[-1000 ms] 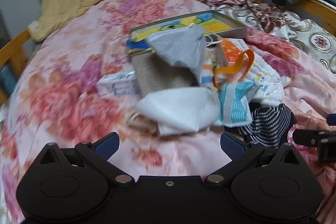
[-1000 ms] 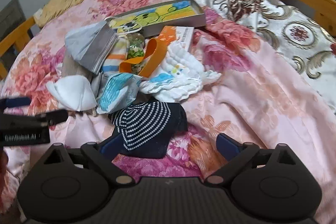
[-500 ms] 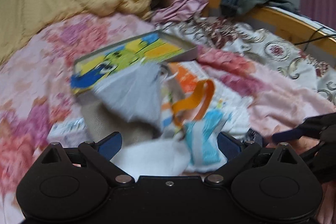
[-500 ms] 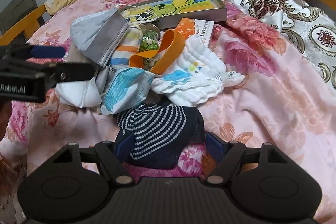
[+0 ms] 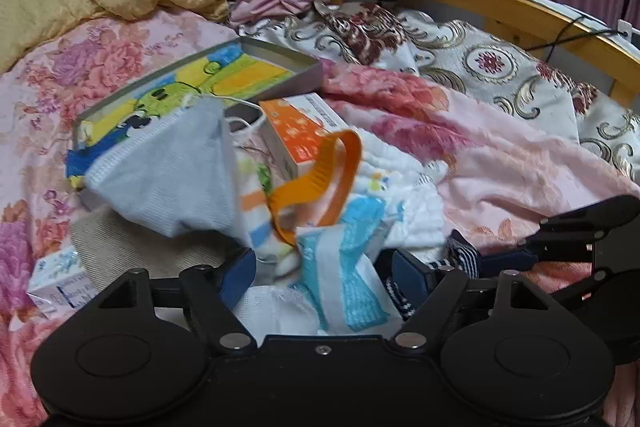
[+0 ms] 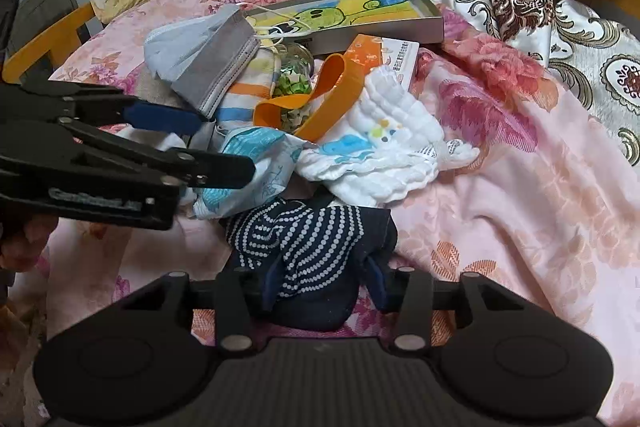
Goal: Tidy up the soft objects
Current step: 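Grasp the blue-white packet with the left gripper while the right grasps the navy striped item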
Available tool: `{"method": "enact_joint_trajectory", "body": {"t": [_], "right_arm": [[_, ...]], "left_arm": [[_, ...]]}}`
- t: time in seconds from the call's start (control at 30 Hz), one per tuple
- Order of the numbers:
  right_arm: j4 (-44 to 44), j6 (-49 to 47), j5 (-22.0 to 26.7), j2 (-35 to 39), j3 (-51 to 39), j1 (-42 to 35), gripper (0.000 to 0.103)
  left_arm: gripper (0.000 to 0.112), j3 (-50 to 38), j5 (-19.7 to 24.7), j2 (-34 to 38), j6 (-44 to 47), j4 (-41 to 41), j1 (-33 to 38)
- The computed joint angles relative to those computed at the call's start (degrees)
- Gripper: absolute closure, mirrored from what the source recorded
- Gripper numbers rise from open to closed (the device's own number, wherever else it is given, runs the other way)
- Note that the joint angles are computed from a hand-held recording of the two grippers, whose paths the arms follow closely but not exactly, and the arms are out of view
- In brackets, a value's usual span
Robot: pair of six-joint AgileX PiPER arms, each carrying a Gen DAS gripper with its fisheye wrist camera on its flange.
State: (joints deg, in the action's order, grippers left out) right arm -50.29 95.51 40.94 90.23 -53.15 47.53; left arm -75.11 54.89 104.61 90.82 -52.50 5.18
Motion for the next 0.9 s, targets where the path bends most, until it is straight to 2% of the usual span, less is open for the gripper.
{"method": "enact_joint_trajectory", "body": {"t": [0.17, 0.27, 0.47, 0.7, 0.77, 0.9], "right_arm": [[-2.33, 1.59, 0.76, 0.11, 0.16, 1.43, 0.06], [-3.62, 2.29, 0.87, -0.03, 0.41, 2.21, 0.063], [-6.12, 3.56, 1.49, -0.33, 0.73, 3.69, 0.072], [-5.02, 1.15, 4.1, 0.52, -0.81, 5.17, 0.097], [-4.91, 1.63, 3.69, -0.03, -0.35, 5.12, 0.099], [-8.35, 6.31, 4.75, -1.73, 1.37, 6.56, 0.101]], "left_arm": [[0.058, -0.43, -1.46, 1.32, -4.56, 1.67, -1.57], [0.064, -1.32, -1.02, 2.61, -8.25, 1.47, -1.73], [0.067, -2.18, 0.07, 4.19, -13.69, 2.25, -1.7], [0.07, -1.98, 0.9, 4.49, -16.0, 1.95, -0.68], [0.078, -1.38, 1.16, 4.03, -15.3, 1.73, -0.38], [0.08, -0.35, 1.92, 2.7, -15.04, 1.84, 0.33]]}}
